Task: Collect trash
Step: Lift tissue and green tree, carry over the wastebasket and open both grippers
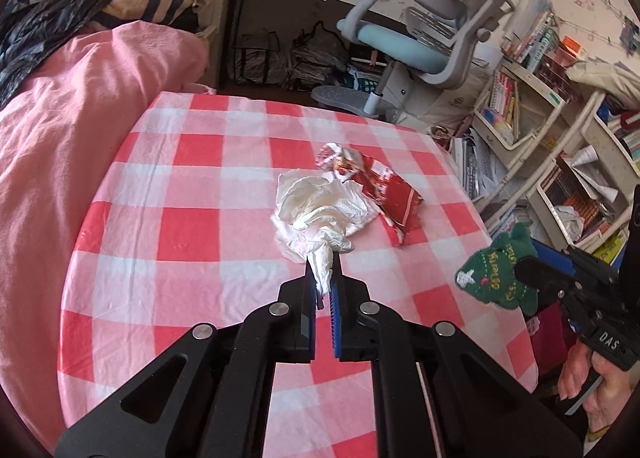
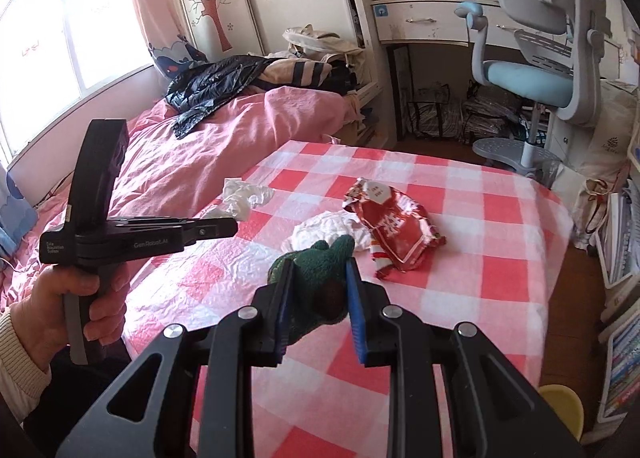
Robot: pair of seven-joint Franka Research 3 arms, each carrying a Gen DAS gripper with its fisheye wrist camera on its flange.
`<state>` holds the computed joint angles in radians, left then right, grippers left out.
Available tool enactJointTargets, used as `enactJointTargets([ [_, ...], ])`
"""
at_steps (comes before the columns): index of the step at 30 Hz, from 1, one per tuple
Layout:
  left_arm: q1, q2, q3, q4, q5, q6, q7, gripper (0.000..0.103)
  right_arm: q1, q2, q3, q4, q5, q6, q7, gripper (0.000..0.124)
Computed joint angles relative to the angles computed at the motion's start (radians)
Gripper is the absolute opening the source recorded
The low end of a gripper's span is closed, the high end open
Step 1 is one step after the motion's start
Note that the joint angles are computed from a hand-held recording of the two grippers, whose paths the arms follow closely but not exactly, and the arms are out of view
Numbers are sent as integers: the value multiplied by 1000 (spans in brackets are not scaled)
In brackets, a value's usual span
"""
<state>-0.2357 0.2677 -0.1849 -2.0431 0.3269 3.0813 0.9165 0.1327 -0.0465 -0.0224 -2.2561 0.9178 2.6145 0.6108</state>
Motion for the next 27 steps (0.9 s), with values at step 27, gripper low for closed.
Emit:
enactJointTargets([
  [27,-395,452,-77,629,106,-272,53,6,-269,-50,-138,-154,-439,56,338,29],
])
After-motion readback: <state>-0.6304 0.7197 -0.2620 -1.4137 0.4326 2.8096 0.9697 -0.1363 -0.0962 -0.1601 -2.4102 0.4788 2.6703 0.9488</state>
